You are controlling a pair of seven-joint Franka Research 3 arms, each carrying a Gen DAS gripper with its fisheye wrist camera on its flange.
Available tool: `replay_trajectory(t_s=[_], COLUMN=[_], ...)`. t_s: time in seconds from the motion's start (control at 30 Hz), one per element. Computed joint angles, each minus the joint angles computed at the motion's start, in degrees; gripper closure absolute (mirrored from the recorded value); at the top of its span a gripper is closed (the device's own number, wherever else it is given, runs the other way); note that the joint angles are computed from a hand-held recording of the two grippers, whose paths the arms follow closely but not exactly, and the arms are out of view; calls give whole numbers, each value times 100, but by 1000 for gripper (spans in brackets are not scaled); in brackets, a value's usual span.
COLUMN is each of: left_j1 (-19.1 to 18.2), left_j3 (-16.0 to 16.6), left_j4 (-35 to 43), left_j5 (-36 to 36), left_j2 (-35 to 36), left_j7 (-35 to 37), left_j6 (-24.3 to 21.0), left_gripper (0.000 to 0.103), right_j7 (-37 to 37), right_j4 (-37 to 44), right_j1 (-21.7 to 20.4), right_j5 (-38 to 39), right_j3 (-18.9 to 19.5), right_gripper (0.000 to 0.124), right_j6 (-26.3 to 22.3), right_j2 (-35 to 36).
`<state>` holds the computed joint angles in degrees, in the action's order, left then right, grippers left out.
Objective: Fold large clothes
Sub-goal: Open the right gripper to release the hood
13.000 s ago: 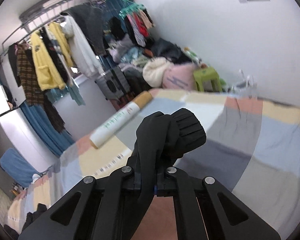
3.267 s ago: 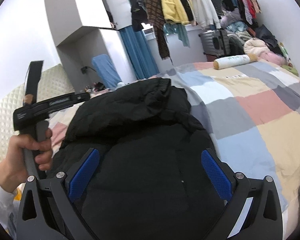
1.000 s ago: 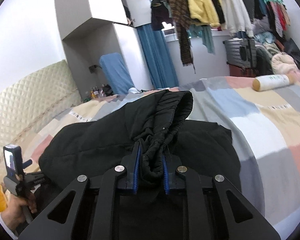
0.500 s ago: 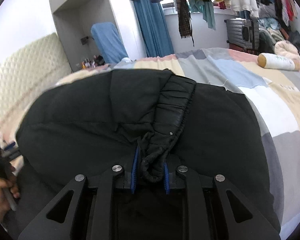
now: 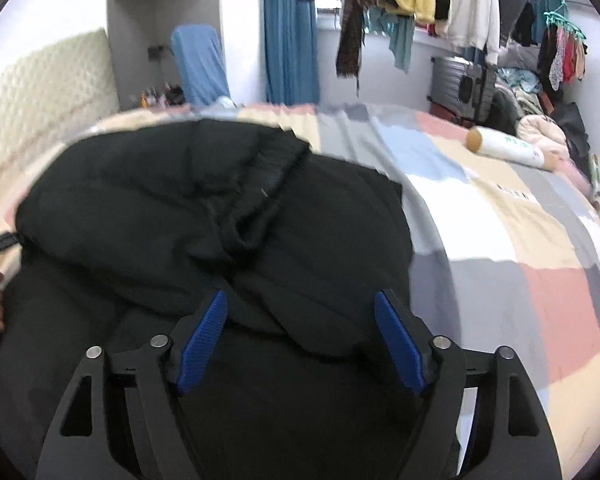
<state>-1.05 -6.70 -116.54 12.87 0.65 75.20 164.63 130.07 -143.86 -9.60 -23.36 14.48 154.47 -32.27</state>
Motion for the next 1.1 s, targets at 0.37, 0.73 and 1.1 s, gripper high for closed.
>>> replay_trajectory(t_s=[0.37, 0.73, 1.1], left_j1=[-3, -16, -48], left_j3=[-5, -9, -28], left_j4=[-25, -104, -130], left_j5=[-17, -193, -285], left_j2=[-20, -67, -38], left_j7=[14, 181, 410], left_j6=[0, 145, 231], left_gripper=[0, 0, 0], right_j7=[393, 1759, 2078], right_j4=[412, 169, -53], right_j1=[-291, -198, -1123], right_j5=[-2055, -2272, -1738], right_j3=[574, -211, 226], right_gripper=[34, 77, 97], right_j6=[-1078, 260, 1075], right_j2=[686, 406, 282])
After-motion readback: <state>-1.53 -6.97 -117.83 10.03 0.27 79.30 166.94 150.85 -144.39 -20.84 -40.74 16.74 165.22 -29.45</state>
